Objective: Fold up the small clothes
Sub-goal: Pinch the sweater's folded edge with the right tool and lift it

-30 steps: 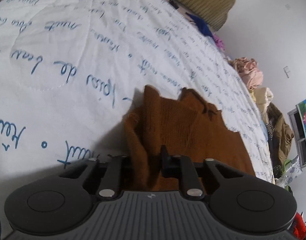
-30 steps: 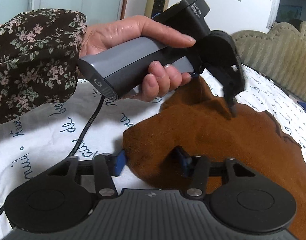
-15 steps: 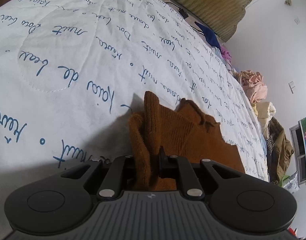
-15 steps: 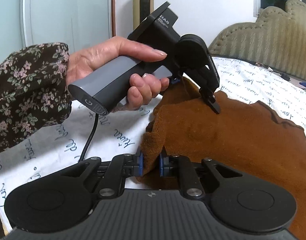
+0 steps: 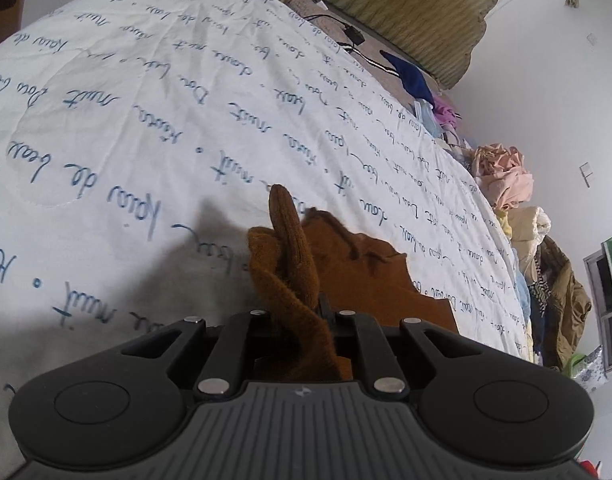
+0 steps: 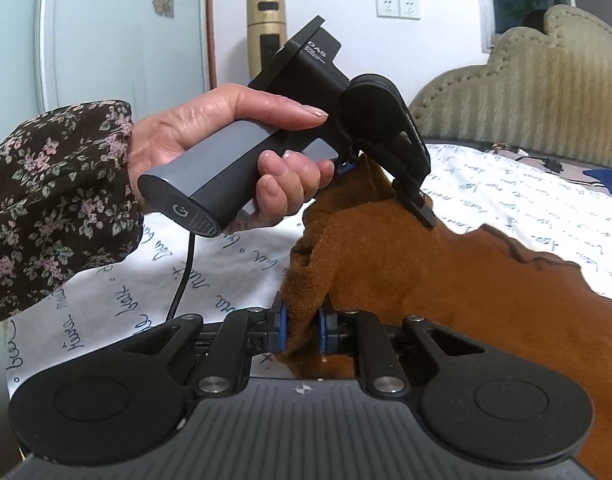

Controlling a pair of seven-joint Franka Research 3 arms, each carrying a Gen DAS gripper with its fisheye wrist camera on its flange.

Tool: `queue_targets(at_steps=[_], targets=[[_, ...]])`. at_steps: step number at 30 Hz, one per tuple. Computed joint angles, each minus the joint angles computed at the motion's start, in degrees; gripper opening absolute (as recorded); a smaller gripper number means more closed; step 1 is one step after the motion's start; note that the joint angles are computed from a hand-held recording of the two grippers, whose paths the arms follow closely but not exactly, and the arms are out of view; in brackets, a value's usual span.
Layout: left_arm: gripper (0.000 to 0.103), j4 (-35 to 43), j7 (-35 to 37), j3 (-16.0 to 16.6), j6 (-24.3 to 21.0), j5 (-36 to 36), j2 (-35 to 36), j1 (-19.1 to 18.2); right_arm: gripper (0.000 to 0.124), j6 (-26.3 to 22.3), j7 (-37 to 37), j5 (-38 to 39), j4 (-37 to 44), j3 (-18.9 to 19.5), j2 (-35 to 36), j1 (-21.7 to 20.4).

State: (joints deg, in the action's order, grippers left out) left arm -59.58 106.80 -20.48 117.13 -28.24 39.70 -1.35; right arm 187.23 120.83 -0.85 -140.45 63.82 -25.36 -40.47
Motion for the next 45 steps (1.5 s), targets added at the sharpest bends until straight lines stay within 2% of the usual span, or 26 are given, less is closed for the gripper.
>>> queue_targets(at_steps=[7, 16, 17, 26, 31, 38, 41, 45], targets=[[0.011, -7.6, -0.3, -0.1, 5.5, 0.0, -5.1, -1.7, 0.017, 2.1, 0.1, 4.2, -5.7, -10.1, -1.7, 9.7], [0.011, -17.2, -1.9, 0.2, 14.0, 2.1, -10.0, -4.7, 0.017, 3.8, -1.1, 11.0, -10.8, -16.7, -2.9, 16.3], [0.011, -17.8, -2.2, 0.2, 14.5, 2.2, -10.3, -4.9, 0.017, 3.4, -0.4, 12.3, -11.2, -15.3, -4.1, 14.8], [0.011, -20.5, -5.3, 0.1, 17.9, 5.2, -12.1, -7.7, 0.017, 3.5, -0.3, 14.7, -15.0, -16.2, -8.2, 15.8], [0.011, -22.7, -7.1, 0.0, 20.9, 7.2, -12.8, -9.4, 0.017, 2.8, 1.2, 15.6, -17.8, -18.3, -9.8, 17.7], [0.011, -24.9, -9.4, -0.1, 22.9, 9.8, -12.6, -10.5, 0.017, 3.4, 3.0, 16.5, -19.9, -23.8, -6.9, 22.4], [0.011, -26.0, -8.6, -0.5, 24.3, 10.8, -13.4, -10.6, 0.017, 4.6, 2.9, 17.7, -20.5, -23.8, -6.9, 22.5], [0.011, -26.4, -7.9, -1.4, 25.3, 10.3, -14.1, -10.7, 0.017, 4.2, 2.5, 18.6, -21.0, -21.5, -9.8, 20.4]])
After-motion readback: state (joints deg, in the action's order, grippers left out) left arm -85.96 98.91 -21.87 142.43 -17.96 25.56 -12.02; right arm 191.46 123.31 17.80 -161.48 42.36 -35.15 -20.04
